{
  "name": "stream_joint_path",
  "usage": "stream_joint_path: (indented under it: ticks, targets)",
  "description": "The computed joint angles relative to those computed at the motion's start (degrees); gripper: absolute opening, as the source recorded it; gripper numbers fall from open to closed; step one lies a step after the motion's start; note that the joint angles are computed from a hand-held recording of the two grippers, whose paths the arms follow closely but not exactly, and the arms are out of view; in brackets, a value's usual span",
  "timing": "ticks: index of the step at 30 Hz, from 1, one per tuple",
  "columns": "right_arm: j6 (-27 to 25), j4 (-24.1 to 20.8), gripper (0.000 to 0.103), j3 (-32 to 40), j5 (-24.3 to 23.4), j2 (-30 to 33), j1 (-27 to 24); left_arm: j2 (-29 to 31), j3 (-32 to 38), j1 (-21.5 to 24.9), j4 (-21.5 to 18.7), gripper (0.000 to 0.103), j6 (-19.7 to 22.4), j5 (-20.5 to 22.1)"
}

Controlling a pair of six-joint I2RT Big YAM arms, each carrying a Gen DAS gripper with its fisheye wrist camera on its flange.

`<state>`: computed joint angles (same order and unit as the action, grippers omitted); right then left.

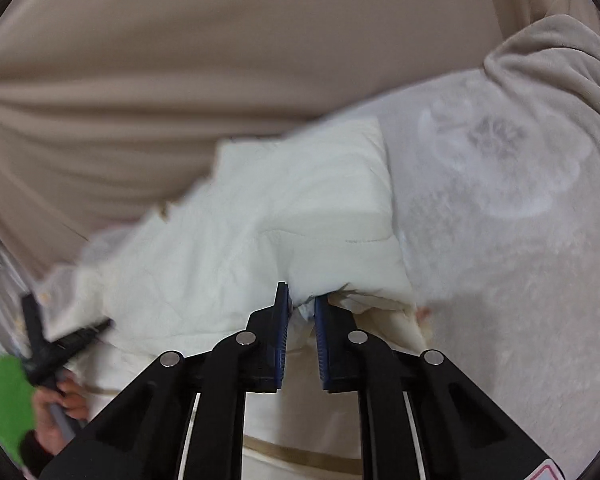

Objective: Fold large clothes

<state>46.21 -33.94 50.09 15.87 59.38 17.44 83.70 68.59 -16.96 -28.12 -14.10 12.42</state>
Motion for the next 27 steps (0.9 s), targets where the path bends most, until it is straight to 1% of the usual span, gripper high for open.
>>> stream_joint_path:
  ticks: [1, 2, 3, 4, 5, 6, 8, 9, 10, 12, 14, 16, 17, 18, 21, 22, 24, 25, 26, 27]
  targets:
    - [-0.48, -2.10, 0.011, 0.41, -2.35, 2.00, -1.02, 0.14, -0.36, -0.10, 0.30, 0.008, 0.35, -0.35]
    - [-0.51, -1.32, 0.011, -0.81, -4.50, 2.12, -1.64, 0.35, -0.37, -0.60, 0.54, 0.008, 0.42, -1.14]
    - [-0.08, -1.05, 0.011, -1.44, -5.08, 1.36, -1.68, 0.37, -0.49, -1.13, 0.90, 0.008, 0.69, -2.26]
    - [-0.12, -2.44, 0.012, -1.08, -4.41, 0.66, -1.24, 0.41, -0.63, -1.37, 1.25, 0.009, 0.81, -2.79]
    - [-0.15, -4.14, 0.014, -0.73, -3.05, -0.15, -0.50, 0.38, -0.78, -1.48, 1.55, 0.009, 0.76, -3.09]
    - [-0.22, -7.18, 0.016, 0.14, -0.70, -0.79, 0.72, 0.45, -0.83, -1.55, 1.75, 0.010, 0.67, -3.25]
    - [0.34, -13.44, 0.017, 2.10, 5.48, -1.07, 3.18, 0.50, -1.15, -1.52, 2.27, 0.010, 0.62, -3.54]
    - [0.72, -15.06, 0.023, 2.74, 8.60, -1.53, 4.35, 0.25, -1.63, -1.10, 2.57, 0.010, 1.11, -3.53]
    - [0.49, -15.55, 0.025, 3.75, 10.09, -1.96, 4.93, 0.21, -1.68, -1.32, 2.73, 0.010, 1.39, -4.28]
    - [-1.20, -14.49, 0.025, 6.16, 10.29, -1.37, 5.43, -0.28, -1.93, -2.32, 2.58, 0.011, 1.90, -6.53]
    - [-4.34, -12.56, 0.025, 8.41, 9.22, -0.01, 5.49, -0.31, -1.83, -3.13, 2.45, 0.012, 2.75, -9.03]
    - [-8.52, -9.58, 0.025, 12.54, 8.14, 4.78, 6.33, -0.32, -1.56, -3.70, 2.17, 0.014, 3.30, -10.87]
    - [-9.81, -8.41, 0.025, 14.03, 8.16, 6.95, 7.05, -0.28, -1.44, -3.99, 2.05, 0.014, 3.48, -11.75]
    - [-11.69, -7.19, 0.025, 16.50, 7.21, 10.32, 7.25, -0.14, -1.25, -4.08, 1.97, 0.015, 3.60, -12.13]
    - [-14.33, -6.27, 0.025, 21.83, 4.32, 18.42, 7.30, 0.34, -0.83, -4.58, 1.95, 0.016, 3.72, -13.17]
    - [-14.55, -6.29, 0.023, 22.30, 4.00, 19.97, 7.27, 0.51, -0.64, -4.63, 1.90, 0.016, 3.70, -13.25]
    - [-14.38, -7.05, 0.011, 22.59, 4.68, 21.98, 6.42, 0.71, -0.63, -4.64, 2.10, 0.017, 3.41, -12.82]
    - [-14.05, -5.61, 0.010, 20.30, 4.42, 20.52, 5.75, 0.49, -0.88, -4.23, 2.20, 0.017, 3.33, -12.09]
    - [-13.16, -3.63, 0.006, 17.51, 4.04, 18.37, 4.20, 0.39, -1.02, -3.88, 2.33, 0.017, 3.18, -11.28]
    - [-11.54, -2.79, 0.000, 15.08, 4.05, 16.13, 2.49, 0.32, -1.14, -3.54, 2.40, 0.017, 3.07, -10.58]
